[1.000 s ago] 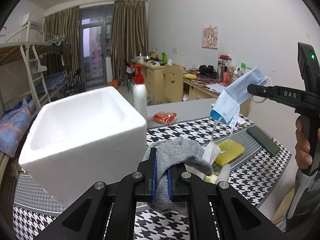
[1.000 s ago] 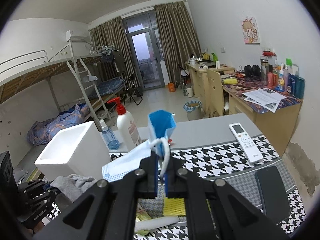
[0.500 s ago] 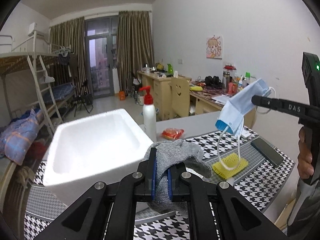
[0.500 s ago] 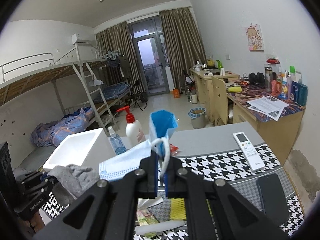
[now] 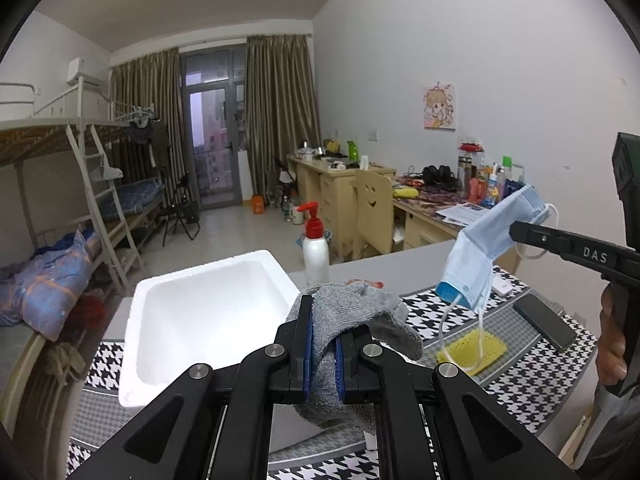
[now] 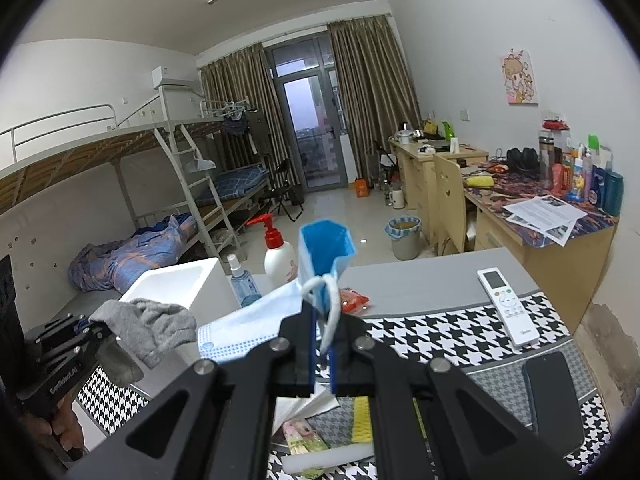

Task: Organize soft objects
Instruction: 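Lift the sock and mask and carry both toward the white foam box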

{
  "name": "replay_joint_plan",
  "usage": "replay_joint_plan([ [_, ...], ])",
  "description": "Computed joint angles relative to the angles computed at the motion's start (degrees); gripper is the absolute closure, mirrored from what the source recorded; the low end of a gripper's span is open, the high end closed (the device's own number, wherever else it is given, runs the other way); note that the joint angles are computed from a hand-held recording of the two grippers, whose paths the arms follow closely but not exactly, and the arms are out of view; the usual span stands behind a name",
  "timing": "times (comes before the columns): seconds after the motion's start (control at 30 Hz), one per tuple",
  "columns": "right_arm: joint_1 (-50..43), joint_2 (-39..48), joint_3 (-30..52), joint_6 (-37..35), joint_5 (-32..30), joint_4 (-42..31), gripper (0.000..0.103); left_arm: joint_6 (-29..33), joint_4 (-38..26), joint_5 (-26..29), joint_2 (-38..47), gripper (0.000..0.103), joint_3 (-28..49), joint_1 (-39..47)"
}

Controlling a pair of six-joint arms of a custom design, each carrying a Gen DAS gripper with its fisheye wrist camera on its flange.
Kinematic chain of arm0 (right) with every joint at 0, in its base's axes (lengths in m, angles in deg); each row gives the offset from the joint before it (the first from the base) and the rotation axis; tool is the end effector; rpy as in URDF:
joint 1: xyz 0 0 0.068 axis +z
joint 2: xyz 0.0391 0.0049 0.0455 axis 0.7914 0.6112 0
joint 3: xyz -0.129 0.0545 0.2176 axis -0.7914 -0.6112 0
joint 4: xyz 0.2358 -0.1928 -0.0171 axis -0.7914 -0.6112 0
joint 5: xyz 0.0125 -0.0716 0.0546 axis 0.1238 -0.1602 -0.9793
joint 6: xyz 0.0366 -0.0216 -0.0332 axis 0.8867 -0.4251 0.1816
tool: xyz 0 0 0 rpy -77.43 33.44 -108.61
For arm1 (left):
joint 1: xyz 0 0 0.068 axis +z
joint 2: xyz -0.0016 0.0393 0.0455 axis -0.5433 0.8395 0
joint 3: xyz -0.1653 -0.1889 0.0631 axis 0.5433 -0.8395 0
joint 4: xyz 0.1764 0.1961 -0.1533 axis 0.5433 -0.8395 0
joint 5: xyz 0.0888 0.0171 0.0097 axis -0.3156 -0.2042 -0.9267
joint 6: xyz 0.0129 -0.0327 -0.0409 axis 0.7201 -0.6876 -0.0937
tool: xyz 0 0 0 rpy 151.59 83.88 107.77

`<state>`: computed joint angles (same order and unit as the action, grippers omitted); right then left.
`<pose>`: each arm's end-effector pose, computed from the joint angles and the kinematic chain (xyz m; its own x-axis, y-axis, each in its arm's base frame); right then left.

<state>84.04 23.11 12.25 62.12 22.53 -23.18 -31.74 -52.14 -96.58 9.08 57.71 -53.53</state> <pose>0.3243 0.2033 0.2471 -0.4312 -0.0342 -0.9016 -0.4999 0.8409 0.2072 0.1652 -0.0485 0.2574 -0.4043 0.0241 -0.9143 -0.0259 0.9989 0.0378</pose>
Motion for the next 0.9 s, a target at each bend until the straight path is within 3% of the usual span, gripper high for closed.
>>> replay_joint_plan([
  [0.47, 1.32, 1.31, 2.29, -1.02, -0.58, 0.85, 0.096, 0.63, 0.57, -1.07, 0.68, 0.094, 2.12, 1.61],
  [0.9, 2.35, 3.99, 5.37, -1.32, -1.69, 0.83, 0.096, 1.87, 0.97, 2.41, 1.33, 0.094, 3.85, 7.23],
])
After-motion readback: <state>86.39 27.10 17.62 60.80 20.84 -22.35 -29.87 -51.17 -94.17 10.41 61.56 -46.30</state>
